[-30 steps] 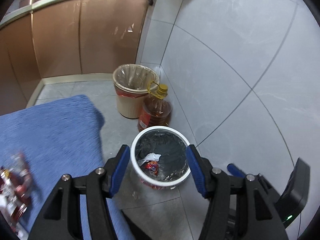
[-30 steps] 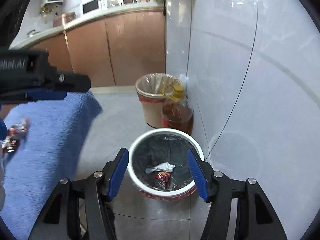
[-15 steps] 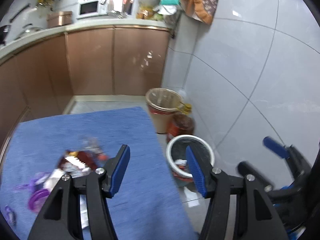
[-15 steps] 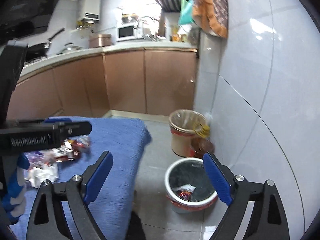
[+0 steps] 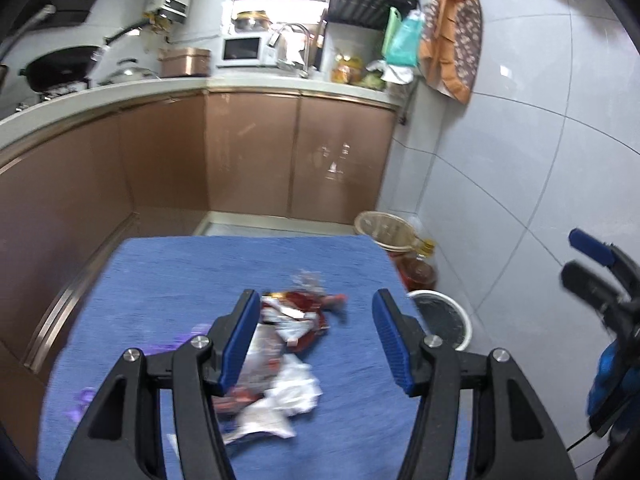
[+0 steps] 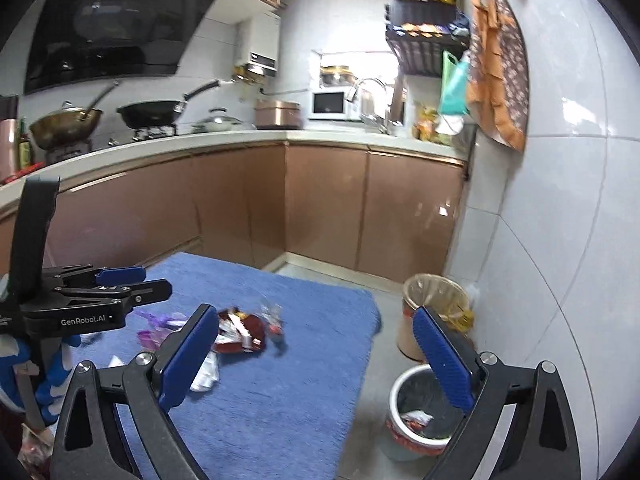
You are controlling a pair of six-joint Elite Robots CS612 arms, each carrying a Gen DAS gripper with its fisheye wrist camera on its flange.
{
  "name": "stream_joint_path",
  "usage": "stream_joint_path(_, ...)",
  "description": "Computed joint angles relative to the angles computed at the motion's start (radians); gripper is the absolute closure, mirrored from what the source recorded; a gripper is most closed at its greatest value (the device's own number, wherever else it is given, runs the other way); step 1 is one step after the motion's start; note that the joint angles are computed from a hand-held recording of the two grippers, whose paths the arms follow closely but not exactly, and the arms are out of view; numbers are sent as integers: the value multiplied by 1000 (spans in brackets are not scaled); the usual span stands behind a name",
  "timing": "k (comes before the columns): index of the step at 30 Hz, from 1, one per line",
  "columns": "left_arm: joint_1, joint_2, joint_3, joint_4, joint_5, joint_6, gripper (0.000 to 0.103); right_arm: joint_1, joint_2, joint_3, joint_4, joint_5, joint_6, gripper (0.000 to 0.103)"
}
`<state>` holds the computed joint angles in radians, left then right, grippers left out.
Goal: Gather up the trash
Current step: 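Move both grippers back over the towel-covered table, then grasp the clear plastic bag with the left gripper while the right gripper grasps the white tissue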
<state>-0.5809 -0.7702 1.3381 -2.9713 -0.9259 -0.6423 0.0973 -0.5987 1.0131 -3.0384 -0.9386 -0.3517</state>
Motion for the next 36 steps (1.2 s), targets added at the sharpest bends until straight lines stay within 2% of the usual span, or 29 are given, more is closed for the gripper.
stream_joint_path(3,2,-41,71,-15,40,-3,46,2,-3,-5,22,49,-1,5)
stream_joint_path(6,10,-71,126,-27,48,-29,46,6,1,-20,83,102,-23,6)
stream_joint_path(9,24,-84,163,-41,24,-57,46,15,11,-41,164,118,-75,15)
stream_joint_path(11,34,-83,176,-53,-17,-74,47,21,20,-58,240,127,-124,26)
stream_joint_path(14,50,-62,162,-43,-91,-72,47,35,44,-99,361,119,-195,37)
stream_joint_path(16,59,-41,142,-29,-152,-45,47,40,59,-120,442,128,-241,40)
stream_joint_path(20,71,5,83,34,-244,11,47,50,81,-151,587,136,-354,41)
stream_joint_path(24,81,40,33,87,-284,37,47,66,115,-200,701,111,-436,41)
stream_joint_path(25,86,49,18,105,-292,40,49,70,123,-210,725,102,-454,41)
stream_joint_path(29,104,79,-37,176,-339,60,66,78,158,-261,815,87,-493,41)
stream_joint_path(33,114,103,-79,237,-370,76,75,88,204,-341,922,85,-520,44)
stream_joint_path(35,117,111,-90,248,-387,79,87,93,226,-381,971,88,-537,46)
stream_joint_path(36,120,114,-95,252,-394,76,90,95,235,-399,992,89,-543,46)
